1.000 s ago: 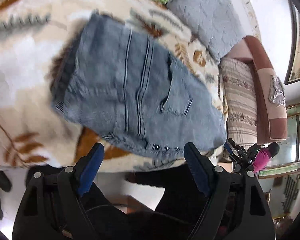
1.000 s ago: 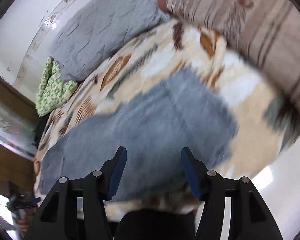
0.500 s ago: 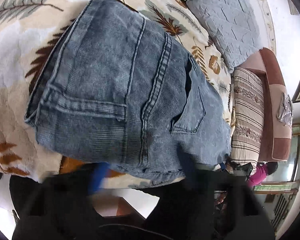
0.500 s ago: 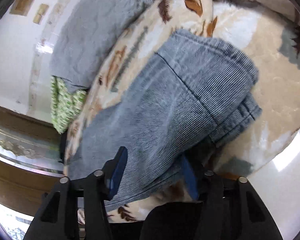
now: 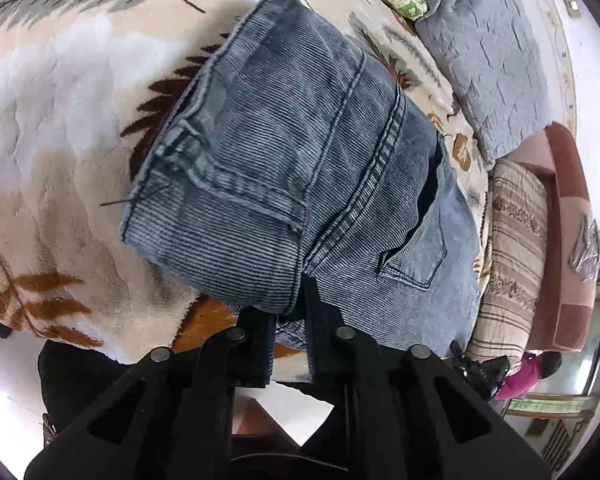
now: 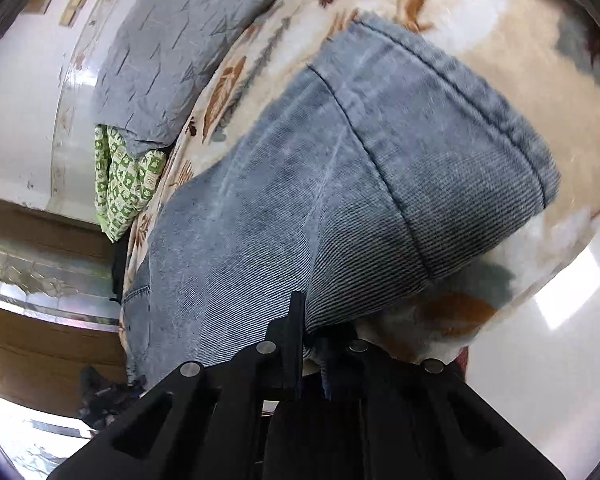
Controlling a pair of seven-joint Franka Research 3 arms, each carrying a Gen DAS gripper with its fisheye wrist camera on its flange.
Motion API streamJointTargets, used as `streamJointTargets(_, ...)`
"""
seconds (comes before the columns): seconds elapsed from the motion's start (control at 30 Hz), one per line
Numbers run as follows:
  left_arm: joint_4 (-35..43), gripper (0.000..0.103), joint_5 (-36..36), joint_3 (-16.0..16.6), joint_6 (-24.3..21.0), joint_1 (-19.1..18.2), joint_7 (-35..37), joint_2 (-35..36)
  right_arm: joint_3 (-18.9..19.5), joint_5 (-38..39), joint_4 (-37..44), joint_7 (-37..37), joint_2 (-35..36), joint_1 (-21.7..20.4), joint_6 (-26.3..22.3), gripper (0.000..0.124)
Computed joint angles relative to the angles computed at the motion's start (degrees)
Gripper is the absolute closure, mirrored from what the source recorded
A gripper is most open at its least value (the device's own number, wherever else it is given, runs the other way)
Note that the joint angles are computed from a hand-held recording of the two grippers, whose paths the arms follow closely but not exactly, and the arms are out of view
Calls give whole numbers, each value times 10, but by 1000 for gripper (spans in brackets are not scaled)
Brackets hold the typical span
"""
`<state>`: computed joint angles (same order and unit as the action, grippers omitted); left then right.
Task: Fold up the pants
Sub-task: 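Grasp the jeans with both tools and fold the edge over the stack, then release the jeans, then grasp the jeans edge again with the right tool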
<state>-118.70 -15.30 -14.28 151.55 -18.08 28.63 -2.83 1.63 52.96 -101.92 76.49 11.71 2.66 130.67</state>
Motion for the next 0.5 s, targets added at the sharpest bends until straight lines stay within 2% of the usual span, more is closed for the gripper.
streamJointTargets(0.03, -2, 88, -3, 0, 1, -1, 9, -6, -1, 0, 0, -3, -3, -1, -1, 111)
streamJointTargets(0.1, -1, 81, 13, 1, -21, -2, 30, -21, -5, -18, -1, 1, -13, -1, 2, 92)
streamJointTargets(0.17, -7, 55, -4, 7, -38, -11, 102, -41, -15, -57, -10, 23, -29, 1, 18, 79)
streamJointTargets(0.27, -24, 53, -12, 11, -43, -23, 164, -75, -31, -133, -40, 71, -63, 4, 73, 78)
streamJointTargets(0.33, -23, 49, 22, 9, -45, -16, 159, -87, -36, -147, -34, 67, -66, -1, 106, 78)
streamJointTargets(0.37, -13, 38, 48, 8, -53, -7, 142, -85, -36, -151, -20, 66, -58, -3, 110, 78)
streamJointTargets(0.43, 20, 26, 99, 8, -73, 13, 101, -63, -30, -141, 42, 44, -14, -8, 103, 78)
streamJointTargets(0.5, 59, 25, 103, 18, -97, 23, 91, -27, -26, -165, 112, 58, 40, -7, 95, 78)
